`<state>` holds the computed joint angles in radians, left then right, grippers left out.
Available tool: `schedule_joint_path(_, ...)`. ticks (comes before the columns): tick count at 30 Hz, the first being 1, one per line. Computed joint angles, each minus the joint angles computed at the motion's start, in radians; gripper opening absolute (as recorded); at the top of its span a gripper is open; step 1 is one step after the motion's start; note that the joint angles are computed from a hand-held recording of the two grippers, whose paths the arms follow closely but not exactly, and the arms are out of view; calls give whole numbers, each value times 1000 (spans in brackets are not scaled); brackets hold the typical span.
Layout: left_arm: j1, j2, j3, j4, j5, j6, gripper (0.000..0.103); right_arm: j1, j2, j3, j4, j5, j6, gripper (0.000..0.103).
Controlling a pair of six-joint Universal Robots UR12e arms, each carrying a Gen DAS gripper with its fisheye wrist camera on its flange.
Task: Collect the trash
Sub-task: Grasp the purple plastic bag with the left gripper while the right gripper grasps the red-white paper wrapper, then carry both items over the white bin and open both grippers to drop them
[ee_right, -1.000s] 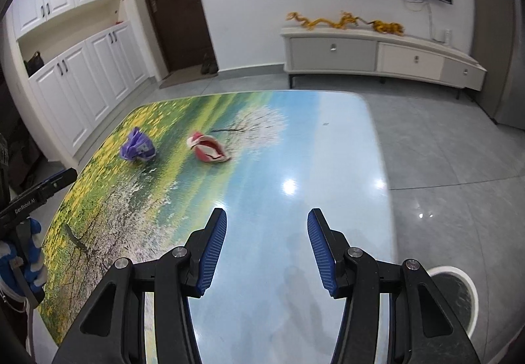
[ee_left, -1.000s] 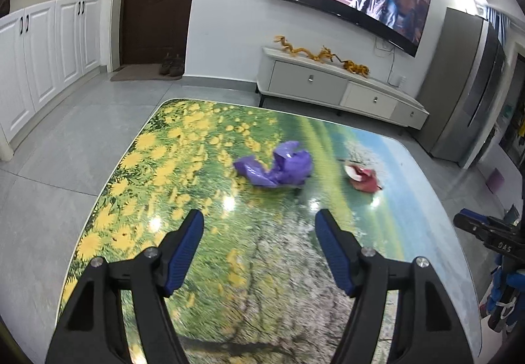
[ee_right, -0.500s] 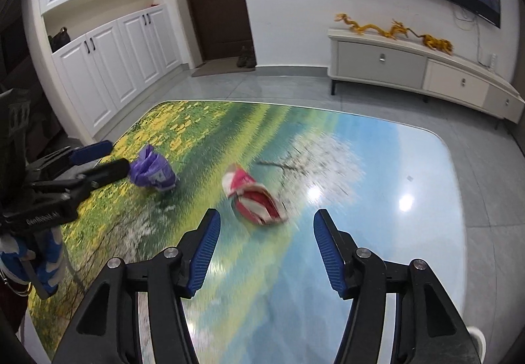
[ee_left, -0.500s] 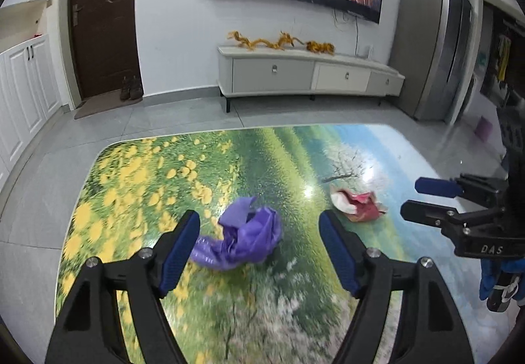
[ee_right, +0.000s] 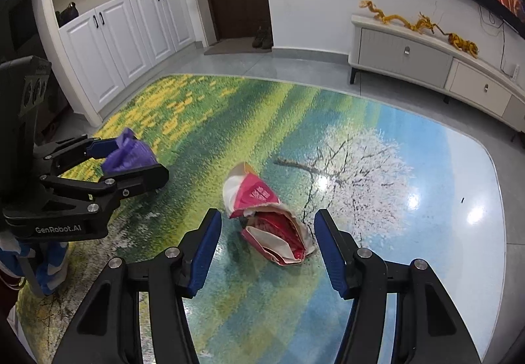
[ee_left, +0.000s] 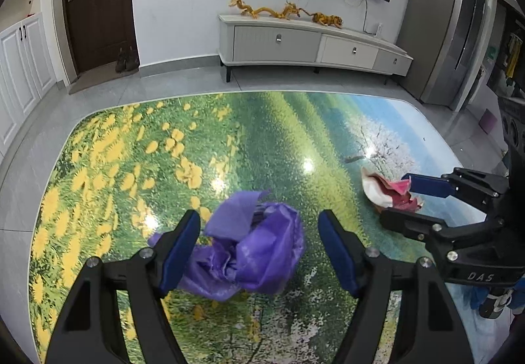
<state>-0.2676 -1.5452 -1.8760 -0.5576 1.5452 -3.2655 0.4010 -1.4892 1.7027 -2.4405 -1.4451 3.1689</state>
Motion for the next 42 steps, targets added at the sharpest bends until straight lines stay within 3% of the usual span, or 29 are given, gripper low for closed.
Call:
schedule_joint_path(5,-5,1,-3,-17,-6,-13,47,3,-3,6,-1,-15,-9,46)
schedule_joint_path(6,-4,3,-5,-17,-11,-16,47,3,-5,7,0,-14,-10,40)
schedule_joint_path(11,-8,18,-20,-8,-19,-26,40,3,-23,28,-9,-14,-16,38)
schedule_joint_path(24,-46,74,-51,12,-25,-68,38,-10,-132,126,-18,-25,28,38)
schedule_joint_path(42,-142,156,-68,75,-23,-116,37,-5,-336,240,-66,-127,98,37)
